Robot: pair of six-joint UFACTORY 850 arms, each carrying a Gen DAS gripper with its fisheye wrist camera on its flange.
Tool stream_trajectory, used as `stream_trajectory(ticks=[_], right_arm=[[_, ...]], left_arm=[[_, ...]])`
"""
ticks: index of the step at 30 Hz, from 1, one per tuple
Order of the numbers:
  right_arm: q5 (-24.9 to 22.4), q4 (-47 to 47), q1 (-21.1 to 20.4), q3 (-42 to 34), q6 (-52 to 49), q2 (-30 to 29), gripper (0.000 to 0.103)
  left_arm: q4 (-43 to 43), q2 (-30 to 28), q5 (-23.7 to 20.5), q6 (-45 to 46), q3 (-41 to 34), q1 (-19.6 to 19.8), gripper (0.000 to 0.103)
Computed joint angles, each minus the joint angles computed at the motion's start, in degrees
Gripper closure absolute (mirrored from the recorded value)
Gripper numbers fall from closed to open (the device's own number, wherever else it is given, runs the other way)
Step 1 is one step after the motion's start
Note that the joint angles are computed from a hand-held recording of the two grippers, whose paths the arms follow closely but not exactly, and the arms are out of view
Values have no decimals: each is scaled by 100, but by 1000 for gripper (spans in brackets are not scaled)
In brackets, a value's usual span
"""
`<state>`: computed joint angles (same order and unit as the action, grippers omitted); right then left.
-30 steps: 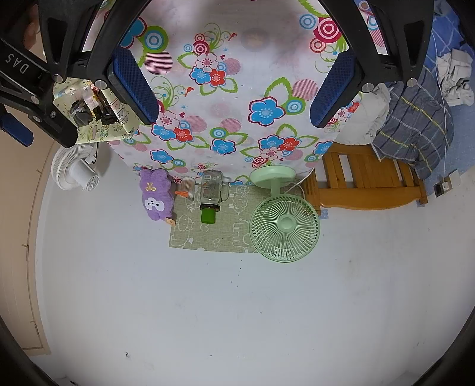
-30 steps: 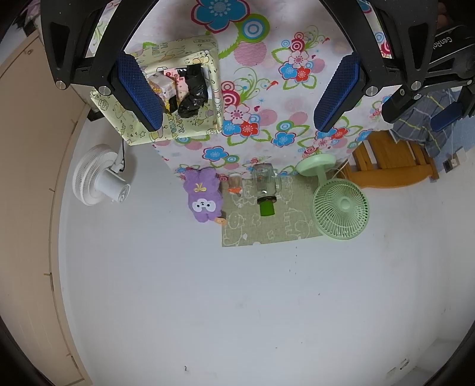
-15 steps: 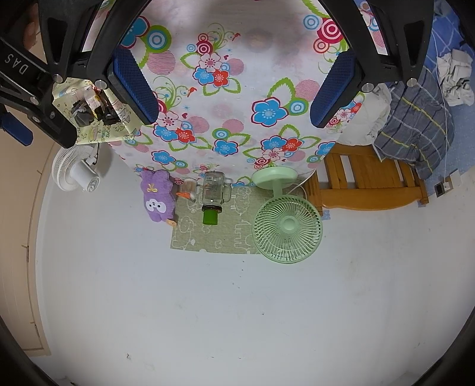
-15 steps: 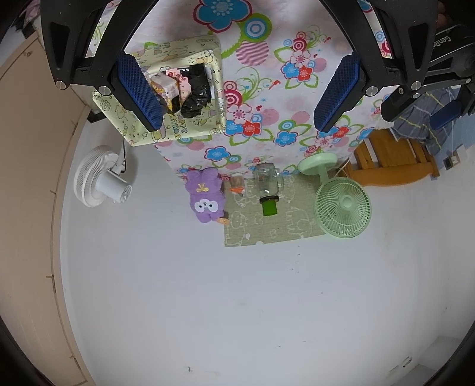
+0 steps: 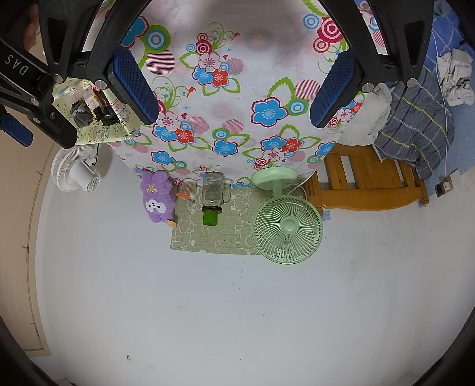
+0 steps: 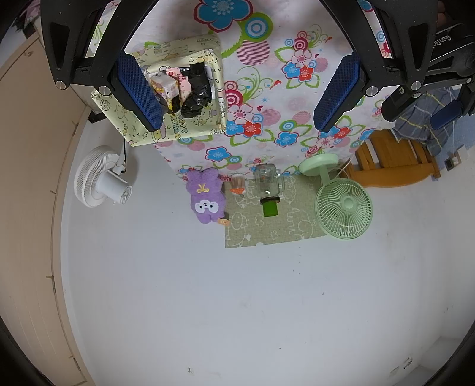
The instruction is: Organize soft objects
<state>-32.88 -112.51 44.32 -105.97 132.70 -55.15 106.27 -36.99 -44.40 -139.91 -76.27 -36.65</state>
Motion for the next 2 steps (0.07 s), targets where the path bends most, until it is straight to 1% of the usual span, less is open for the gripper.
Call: stream_trajectory(ticks=[2], right_arm=[[10,7,-2,-6,-5,-2,0]], left_arm=[[4,-7,10,4,-13,9,0]])
